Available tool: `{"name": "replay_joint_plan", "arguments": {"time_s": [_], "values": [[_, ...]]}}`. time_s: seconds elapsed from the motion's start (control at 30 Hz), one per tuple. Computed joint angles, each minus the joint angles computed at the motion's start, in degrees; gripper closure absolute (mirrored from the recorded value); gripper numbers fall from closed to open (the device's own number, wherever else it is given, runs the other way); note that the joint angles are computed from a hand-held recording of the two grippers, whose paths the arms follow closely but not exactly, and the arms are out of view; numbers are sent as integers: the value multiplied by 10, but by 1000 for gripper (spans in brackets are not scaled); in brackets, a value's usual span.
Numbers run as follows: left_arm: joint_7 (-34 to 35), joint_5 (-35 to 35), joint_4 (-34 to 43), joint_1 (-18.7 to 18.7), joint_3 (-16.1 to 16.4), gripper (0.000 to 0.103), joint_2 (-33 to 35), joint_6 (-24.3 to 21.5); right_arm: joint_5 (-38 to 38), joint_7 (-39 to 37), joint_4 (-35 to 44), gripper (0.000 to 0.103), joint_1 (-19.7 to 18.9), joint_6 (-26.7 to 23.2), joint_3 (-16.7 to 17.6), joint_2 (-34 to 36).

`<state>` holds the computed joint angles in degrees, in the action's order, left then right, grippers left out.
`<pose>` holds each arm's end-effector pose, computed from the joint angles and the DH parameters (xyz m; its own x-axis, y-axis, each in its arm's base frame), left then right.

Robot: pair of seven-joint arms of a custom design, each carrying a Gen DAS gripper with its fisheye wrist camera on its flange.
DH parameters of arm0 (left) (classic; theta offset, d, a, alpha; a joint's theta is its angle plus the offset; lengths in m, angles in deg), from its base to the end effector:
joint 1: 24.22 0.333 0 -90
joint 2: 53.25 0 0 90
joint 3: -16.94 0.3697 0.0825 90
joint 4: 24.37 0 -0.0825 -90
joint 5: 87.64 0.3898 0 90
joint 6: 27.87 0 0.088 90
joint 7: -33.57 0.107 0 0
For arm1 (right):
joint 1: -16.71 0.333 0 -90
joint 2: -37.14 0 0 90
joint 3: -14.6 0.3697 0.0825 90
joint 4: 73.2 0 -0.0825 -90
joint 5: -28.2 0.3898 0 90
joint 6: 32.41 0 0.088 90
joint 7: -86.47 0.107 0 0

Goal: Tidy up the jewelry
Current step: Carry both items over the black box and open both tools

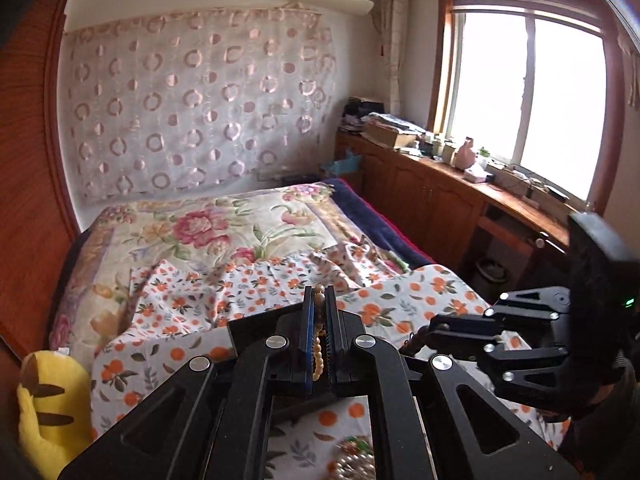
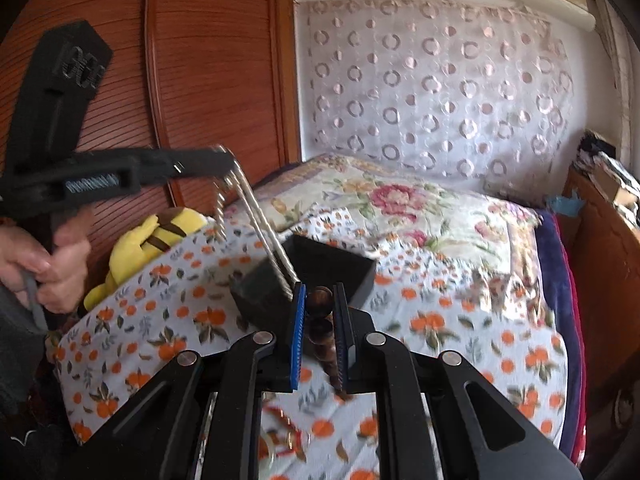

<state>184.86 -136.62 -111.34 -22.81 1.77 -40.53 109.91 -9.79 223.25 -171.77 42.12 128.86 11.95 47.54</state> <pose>0.6776 -0.1468 0.6685 -0.7618 -0.6431 0.0782 -0.3901 0.3590 -0.8479 0.6127 0.2930 0.6273 0.1333 -0.9906 -0.0317 -0.5443 -0.0464 -0.8376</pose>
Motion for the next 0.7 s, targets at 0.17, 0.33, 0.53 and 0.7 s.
{"name": "replay_joint_plan", "arguments": {"time_s": [0.17,0.33,0.53,0.7], "values": [[-42,47,38,-7,-2,99,42,2,48,-60,45,88,-10,18,4,32],[-79,91,68,-1,-14,99,83,-10,135,-140,73,88,-15,33,9,68],[-98,115,83,9,-30,99,107,-17,236,-218,88,88,-19,30,14,107],[-116,129,86,15,-36,99,118,-19,294,-248,79,88,-13,43,1,117]]}}
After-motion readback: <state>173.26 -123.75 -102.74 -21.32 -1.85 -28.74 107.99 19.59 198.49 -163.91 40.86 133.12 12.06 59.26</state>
